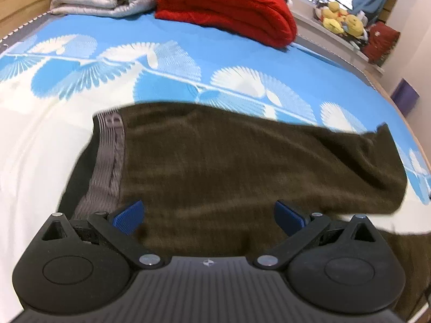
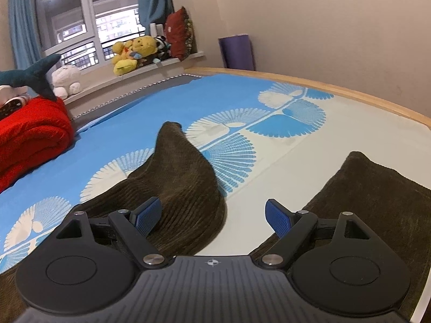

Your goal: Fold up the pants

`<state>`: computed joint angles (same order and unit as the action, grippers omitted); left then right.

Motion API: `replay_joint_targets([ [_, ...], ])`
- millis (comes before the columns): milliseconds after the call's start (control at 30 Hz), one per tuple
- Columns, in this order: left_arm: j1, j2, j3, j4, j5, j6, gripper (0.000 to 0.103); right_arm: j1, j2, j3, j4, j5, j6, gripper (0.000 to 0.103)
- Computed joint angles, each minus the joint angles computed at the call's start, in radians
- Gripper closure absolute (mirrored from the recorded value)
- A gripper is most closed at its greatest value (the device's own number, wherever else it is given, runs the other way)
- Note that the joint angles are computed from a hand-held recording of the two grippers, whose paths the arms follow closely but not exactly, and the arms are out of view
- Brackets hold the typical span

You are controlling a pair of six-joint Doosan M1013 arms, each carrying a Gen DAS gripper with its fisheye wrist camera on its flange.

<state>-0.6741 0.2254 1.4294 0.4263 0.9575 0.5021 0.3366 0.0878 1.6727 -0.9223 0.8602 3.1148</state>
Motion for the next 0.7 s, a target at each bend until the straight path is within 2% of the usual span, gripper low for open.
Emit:
replay_joint_targets([
  [100,0.042,0.021,-0.039,0.000,-0.006,0.040,0.000,-0.016,0.010,-0.008,0.026,0.022,-0.005,0.017],
  [200,0.102,0.056,-0.089,-0.060,-0.046,0.226,0.000,-0.040,0.011,-0.008,0.091,0.016,-0.016,0.017],
  [333,0.166,0.142,-0.192,-0.131,0.018,0.402,0.000,-0.064,0.014,-0.010,0.166,-0.018,-0.049,0.017],
  [433,0.197,0.188,-0.249,-0.203,0.049,0.518,0.000,-0.097,0.033,-0.041,0.326,-0.090,-0.205,0.017],
  [500,0.204,0.213,-0.274,-0.213,0.070,0.598,0.000,-0.134,0.063,-0.087,0.494,-0.150,-0.384,0.017],
  [567,0.205,0.237,-0.291,-0.197,0.092,0.659,0.000,-0.159,0.108,-0.156,0.633,-0.173,-0.549,0.017],
  [633,0.201,0.254,-0.293,-0.167,0.107,0.689,0.000,-0.171,0.168,-0.244,0.705,-0.165,-0.664,0.015],
  [700,0.202,0.275,-0.303,-0.151,0.127,0.712,0.000,-0.176,0.244,-0.353,0.746,-0.118,-0.710,0.015],
])
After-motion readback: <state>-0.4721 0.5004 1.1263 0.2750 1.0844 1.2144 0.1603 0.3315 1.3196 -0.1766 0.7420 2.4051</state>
